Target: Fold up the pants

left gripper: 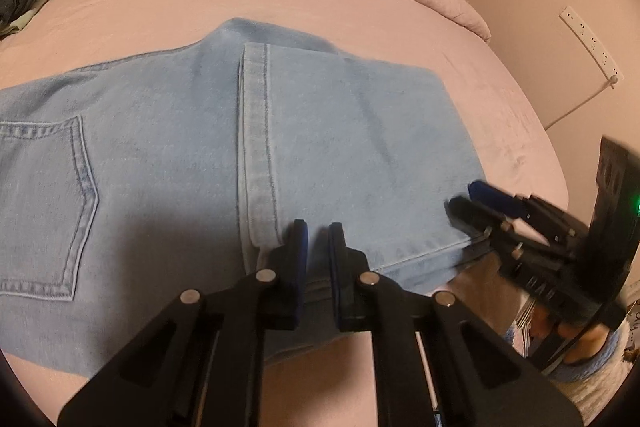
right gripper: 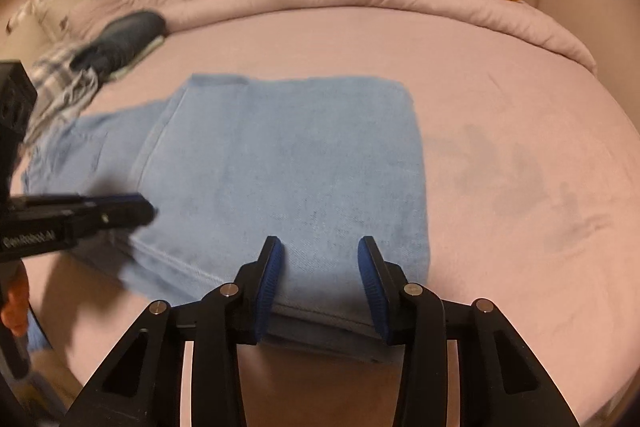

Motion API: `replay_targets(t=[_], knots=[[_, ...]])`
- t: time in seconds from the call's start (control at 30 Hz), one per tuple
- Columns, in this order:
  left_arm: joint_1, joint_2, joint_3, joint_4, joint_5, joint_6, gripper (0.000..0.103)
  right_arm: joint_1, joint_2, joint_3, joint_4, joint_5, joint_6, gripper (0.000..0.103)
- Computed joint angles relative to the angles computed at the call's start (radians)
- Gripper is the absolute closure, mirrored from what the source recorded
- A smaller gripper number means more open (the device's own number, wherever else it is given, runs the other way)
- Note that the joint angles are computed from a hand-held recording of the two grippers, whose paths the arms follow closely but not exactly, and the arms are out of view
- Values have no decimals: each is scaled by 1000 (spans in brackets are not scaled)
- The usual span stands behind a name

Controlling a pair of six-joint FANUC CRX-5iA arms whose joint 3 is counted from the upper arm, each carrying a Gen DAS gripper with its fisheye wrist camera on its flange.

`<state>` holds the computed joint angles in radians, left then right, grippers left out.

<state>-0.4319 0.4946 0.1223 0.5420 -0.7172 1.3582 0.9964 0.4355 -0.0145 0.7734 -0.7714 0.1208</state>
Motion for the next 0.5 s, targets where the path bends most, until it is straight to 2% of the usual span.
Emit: replay_targets(t=[0.1, 0.2, 0.33, 0.47, 0.5], knots=[[3, -26, -47, 26, 25, -21, 93, -5, -7, 31, -51, -7, 47, 60], [-2, -25, -36, 14, 20, -4, 93, -32, -25, 12, -10, 35, -3, 60], [-6, -21, -28, 10, 21, -1, 93, -69, 22, 86, 0, 14, 16, 60], [-8, -16, -17, -1, 16, 5, 93, -106, 98, 210, -88, -38, 87, 60], [-9, -14, -14, -3, 16, 5, 93, -116, 128, 261, -141, -79, 124, 60]])
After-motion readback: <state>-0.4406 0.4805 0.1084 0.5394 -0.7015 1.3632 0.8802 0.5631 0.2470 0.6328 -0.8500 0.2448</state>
